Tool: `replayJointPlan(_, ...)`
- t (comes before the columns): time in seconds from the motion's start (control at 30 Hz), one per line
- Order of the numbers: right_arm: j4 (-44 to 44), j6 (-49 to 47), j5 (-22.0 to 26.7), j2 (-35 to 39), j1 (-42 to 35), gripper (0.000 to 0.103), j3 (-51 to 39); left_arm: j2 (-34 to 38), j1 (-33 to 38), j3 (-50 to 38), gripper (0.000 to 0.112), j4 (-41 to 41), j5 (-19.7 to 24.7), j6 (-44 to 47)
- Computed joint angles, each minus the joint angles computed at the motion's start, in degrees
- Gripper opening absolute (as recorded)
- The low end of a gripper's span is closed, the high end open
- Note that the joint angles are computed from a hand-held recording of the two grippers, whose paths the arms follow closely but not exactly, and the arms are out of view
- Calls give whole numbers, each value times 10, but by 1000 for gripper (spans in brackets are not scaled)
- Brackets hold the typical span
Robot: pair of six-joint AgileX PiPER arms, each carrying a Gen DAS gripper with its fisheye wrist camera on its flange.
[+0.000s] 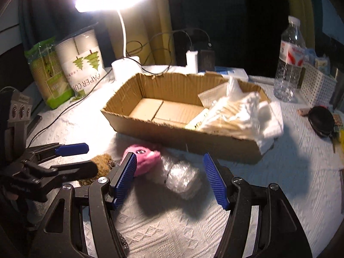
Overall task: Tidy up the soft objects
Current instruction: 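Grasp brown teddy bear with left tool while right tool grasps pink plush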
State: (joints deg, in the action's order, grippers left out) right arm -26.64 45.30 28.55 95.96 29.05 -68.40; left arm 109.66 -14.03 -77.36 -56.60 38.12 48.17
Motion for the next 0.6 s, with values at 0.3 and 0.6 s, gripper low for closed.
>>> replayJointPlan(0.3, 8, 3, -13, -8, 4, 68, 12, 8, -17, 11, 88, 7, -6, 10)
replayJointPlan(0.6, 66, -70, -25, 14, 0, 68, -15, 22, -7, 0, 63, 0, 0, 8)
